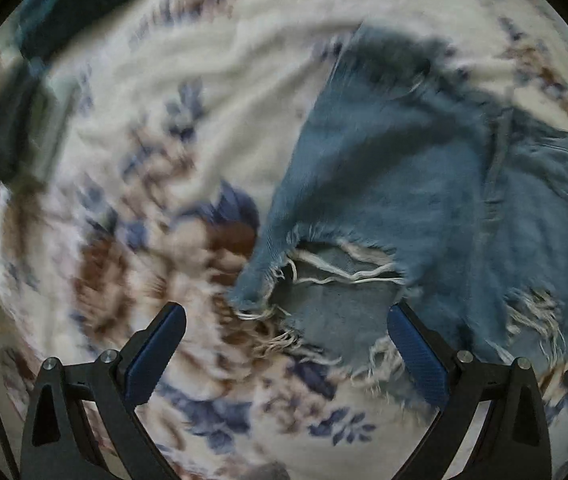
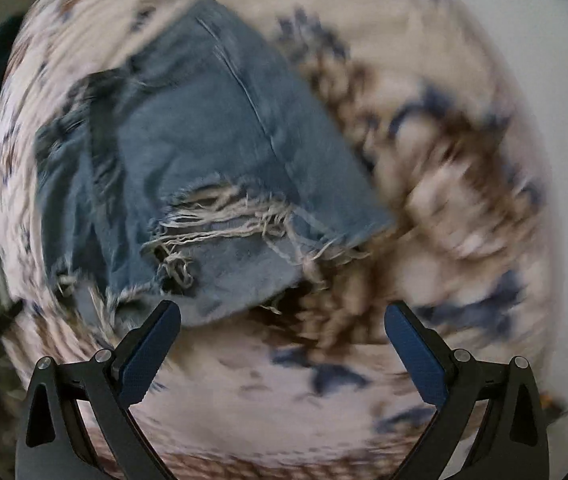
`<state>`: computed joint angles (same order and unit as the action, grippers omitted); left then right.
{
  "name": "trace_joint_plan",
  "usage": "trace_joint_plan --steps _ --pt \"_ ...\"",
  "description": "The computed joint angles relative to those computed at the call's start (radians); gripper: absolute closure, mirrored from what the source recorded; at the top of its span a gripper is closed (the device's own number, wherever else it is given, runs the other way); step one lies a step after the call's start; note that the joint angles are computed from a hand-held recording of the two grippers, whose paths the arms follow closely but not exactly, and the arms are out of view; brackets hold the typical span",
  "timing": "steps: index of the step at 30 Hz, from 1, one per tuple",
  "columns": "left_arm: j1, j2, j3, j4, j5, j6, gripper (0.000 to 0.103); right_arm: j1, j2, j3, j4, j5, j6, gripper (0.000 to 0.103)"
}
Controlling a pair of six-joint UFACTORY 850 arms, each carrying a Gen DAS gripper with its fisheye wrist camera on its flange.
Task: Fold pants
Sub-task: 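Lower both grippers to the frayed leg hems of the denim shorts and grasp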
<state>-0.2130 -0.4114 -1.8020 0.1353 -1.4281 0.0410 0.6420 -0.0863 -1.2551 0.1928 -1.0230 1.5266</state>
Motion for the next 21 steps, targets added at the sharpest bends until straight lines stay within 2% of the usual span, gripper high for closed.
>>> trace_joint_plan --steps 4,7,8,10,11,13,14,15,16,17,18,21 --pt "0.082 -0.026 0.041 -0.167 -0.039 -0.047 0.001 0.015 0.029 0.181 0.205 0.301 0.022 0.003" --pt "0.144 -0.015 0.098 -0.301 -0.052 -0.098 0.001 0.046 0.016 0.236 0.233 0.485 0.071 0.004" --pt "0.157 -0.009 0.123 -0.331 -0.044 -0.108 0.001 0.052 0.007 0.238 0.212 0.507 0.097 0.004" --pt "0.166 -0.004 0.158 -0.348 -0.028 -0.123 0.009 0.064 -0.017 0.237 0.142 0.545 0.18 0.004" --pt "0.166 0.002 0.179 -0.352 -0.009 -0.131 0.019 0.067 -0.025 0.239 0.119 0.562 0.213 0.004" --pt "0.159 0.017 0.199 -0.341 0.028 -0.141 0.031 0.081 -0.029 0.254 0.033 0.611 0.351 0.008" --pt "0.154 0.035 0.208 -0.336 0.054 -0.142 0.052 0.084 -0.03 0.257 -0.004 0.62 0.405 0.019" --pt "0.152 0.048 0.213 -0.337 0.071 -0.132 0.071 0.091 -0.029 0.259 -0.072 0.621 0.489 0.037" --pt "0.144 0.062 0.214 -0.333 0.087 -0.119 0.078 0.094 -0.029 0.258 -0.115 0.618 0.532 0.049" --pt "0.132 0.08 0.217 -0.309 0.111 -0.107 0.09 0.09 -0.034 0.245 -0.128 0.599 0.533 0.077" --pt "0.124 0.09 0.215 -0.29 0.121 -0.103 0.097 0.09 -0.043 0.217 -0.149 0.556 0.531 0.092" --pt "0.119 0.102 0.2 -0.238 0.093 -0.13 0.098 0.101 -0.034 0.201 -0.256 0.506 0.602 0.1"
